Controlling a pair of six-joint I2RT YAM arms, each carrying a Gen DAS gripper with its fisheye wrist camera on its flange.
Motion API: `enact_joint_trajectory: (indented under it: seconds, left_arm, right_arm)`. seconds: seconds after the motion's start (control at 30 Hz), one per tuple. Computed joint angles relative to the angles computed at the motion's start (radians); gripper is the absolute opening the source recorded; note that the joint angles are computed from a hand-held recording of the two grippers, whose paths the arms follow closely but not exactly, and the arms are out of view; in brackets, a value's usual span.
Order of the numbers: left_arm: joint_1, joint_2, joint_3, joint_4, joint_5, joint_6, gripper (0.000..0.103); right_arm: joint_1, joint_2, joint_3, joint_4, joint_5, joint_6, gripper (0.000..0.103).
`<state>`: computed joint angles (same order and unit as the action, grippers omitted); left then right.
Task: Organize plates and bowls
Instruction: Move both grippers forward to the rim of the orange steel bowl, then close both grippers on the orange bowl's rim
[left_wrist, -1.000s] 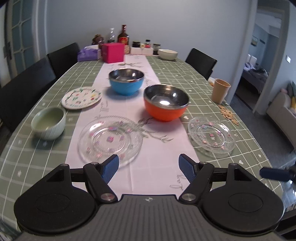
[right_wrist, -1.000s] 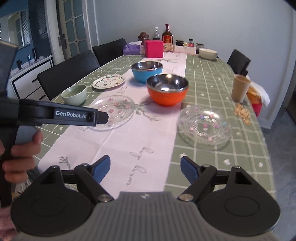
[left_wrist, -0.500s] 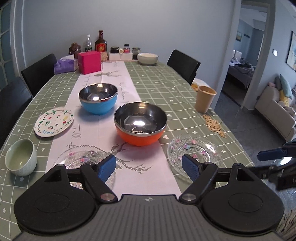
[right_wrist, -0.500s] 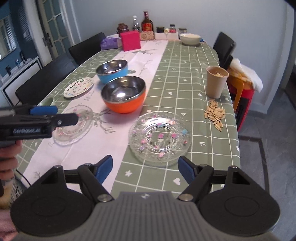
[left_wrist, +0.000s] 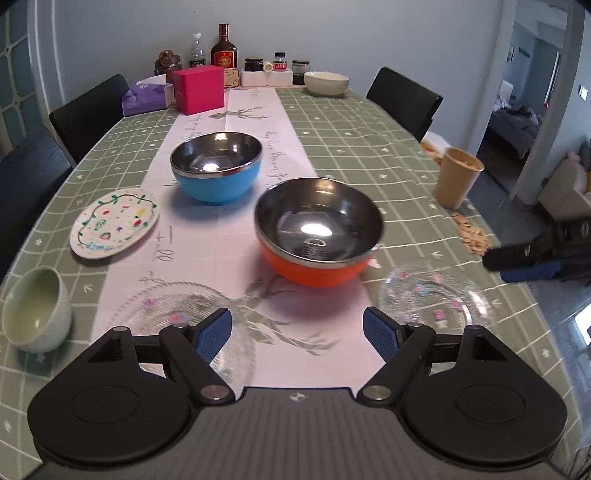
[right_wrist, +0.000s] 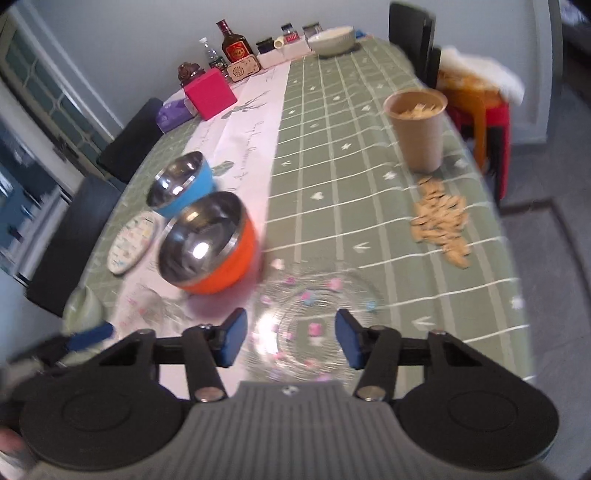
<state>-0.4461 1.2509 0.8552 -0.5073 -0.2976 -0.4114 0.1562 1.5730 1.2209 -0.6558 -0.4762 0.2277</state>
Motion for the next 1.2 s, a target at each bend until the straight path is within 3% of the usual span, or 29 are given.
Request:
enact_joint_trajectory:
  seconds: [0.1,0.23,0.33,0.43,0.5,0.67,0.77,0.87,0.97,1.13,1.2]
  left_arm:
    - [0.055,0.039,0.035,0.002,-0.013,0.085,0.095]
    - [0.122,0.094,0.053,0.09,-0.01,0.155,0.095]
    - [0.179,0.166,0.111,0.094,0.028,0.136,0.094]
    - [0.226,0.217,0.168,0.09,0.067,0.059,0.093]
    - [0.237,0.249,0.193,0.101,0.09,0.074,0.093]
    - [0.202,0.369,0.278,0.06,0.046,0.125,0.093]
    - [0.16,0.429,0.296,0.068,-0.053,0.132,0.093]
    - [0.135,0.468,0.299,0.092,-0.104,0.137,0.092]
    - [0.125,0.481,0.301,0.096,-0.113,0.135,0.092]
    - [0.121,0.488,0.314,0.096,-0.114,0.112,0.09]
    - [0.12,0.502,0.331,0.09,-0.115,0.112,0.082]
  right_arm:
    - [0.047,0.068,0.079,0.027,0.01,0.082,0.051]
    - [0.106,0.151,0.157,0.096,0.068,0.161,0.051]
    - [0.128,0.22,0.206,0.134,0.089,0.183,0.051]
    - [0.161,0.264,0.238,0.153,0.193,0.131,0.051]
    - [0.159,0.286,0.242,0.182,0.183,0.135,0.051]
    - [0.175,0.354,0.297,0.185,0.166,0.171,0.051]
    - [0.208,0.371,0.299,0.203,0.213,0.14,0.05]
    - [0.223,0.383,0.294,0.198,0.232,0.115,0.044]
    - [0.222,0.403,0.322,0.154,0.222,0.094,0.028]
    - [0.223,0.4,0.318,0.154,0.235,0.089,0.027]
    - [0.224,0.405,0.32,0.15,0.232,0.087,0.027]
